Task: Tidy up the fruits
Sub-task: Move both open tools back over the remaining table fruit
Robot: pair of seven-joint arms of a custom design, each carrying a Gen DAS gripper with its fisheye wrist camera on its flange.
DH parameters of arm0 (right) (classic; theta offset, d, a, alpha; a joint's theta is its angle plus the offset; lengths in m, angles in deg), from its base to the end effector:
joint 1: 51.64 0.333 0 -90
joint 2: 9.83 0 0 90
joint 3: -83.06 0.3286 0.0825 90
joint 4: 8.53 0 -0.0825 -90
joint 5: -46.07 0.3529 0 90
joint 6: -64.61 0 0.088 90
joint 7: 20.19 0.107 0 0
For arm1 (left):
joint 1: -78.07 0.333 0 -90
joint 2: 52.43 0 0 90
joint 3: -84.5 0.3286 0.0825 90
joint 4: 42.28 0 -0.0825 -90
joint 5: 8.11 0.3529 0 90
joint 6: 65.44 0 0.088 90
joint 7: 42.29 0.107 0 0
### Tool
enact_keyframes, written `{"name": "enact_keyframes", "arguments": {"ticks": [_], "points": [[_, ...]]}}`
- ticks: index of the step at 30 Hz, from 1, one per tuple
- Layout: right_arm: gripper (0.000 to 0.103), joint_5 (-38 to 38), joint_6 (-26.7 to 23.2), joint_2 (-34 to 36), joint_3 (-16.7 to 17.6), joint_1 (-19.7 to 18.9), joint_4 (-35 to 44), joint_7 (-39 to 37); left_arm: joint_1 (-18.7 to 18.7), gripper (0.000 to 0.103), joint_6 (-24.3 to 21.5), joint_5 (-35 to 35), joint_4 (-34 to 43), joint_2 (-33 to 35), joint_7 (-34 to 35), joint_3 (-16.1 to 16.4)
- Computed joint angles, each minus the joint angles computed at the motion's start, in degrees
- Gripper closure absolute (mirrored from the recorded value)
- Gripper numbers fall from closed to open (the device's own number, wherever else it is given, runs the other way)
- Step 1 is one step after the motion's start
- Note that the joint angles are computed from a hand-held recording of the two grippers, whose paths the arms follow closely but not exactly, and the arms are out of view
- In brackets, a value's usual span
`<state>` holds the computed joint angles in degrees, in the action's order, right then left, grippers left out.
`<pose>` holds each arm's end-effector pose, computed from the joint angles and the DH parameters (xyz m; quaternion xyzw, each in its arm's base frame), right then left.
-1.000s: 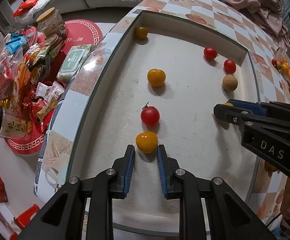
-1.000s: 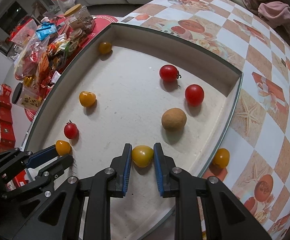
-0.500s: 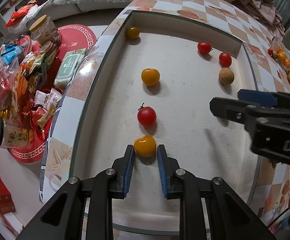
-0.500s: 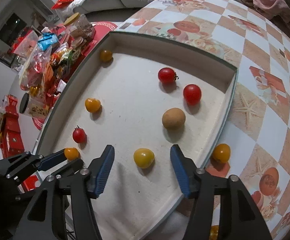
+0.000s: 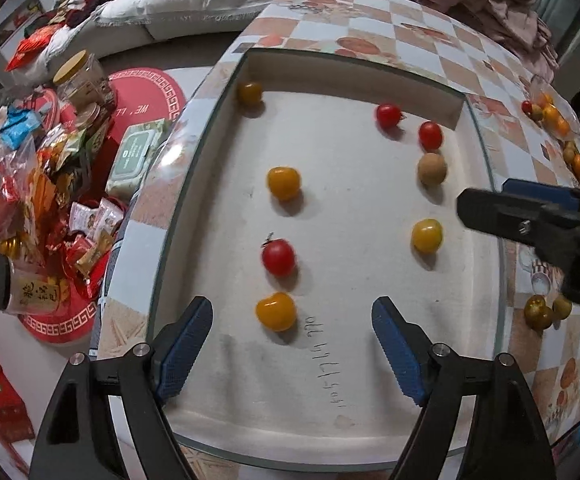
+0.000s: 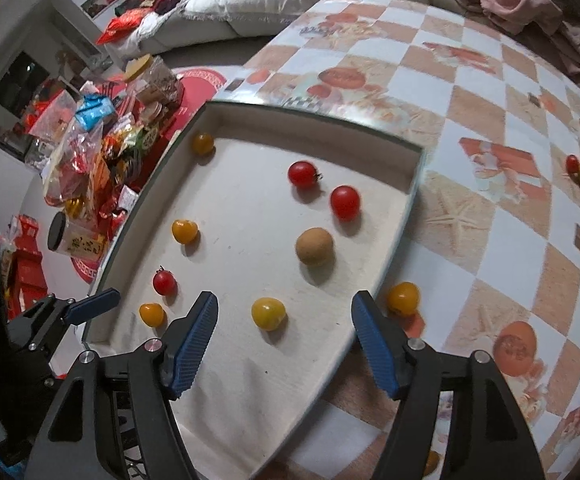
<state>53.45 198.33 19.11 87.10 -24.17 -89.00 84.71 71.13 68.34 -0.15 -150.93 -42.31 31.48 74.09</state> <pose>0.6148 0.3661 0.4808 -0.7563 0.6154 -0.0126 0.2215 0.5755 -0.1713 0.4656 -0.6661 0.7329 -0.0974 0.0982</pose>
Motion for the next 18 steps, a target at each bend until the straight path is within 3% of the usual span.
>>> {"name": "enact_keyframes", "arguments": {"ticks": [9, 18], "points": [[0.03, -2.92, 5.01, -11.11, -2.44, -1.98, -15.21, 6.86, -2.14, 0.021, -0.54, -0.93, 4.7, 2.22, 5.5, -2.15], [0.03, -9.32, 4.84, -22.2, -2.51, -5.98, -31.26, 15.31, -5.16, 0.021, -0.06, -4.57, 9.74, 4.53, 13.69, -4.91]]}}
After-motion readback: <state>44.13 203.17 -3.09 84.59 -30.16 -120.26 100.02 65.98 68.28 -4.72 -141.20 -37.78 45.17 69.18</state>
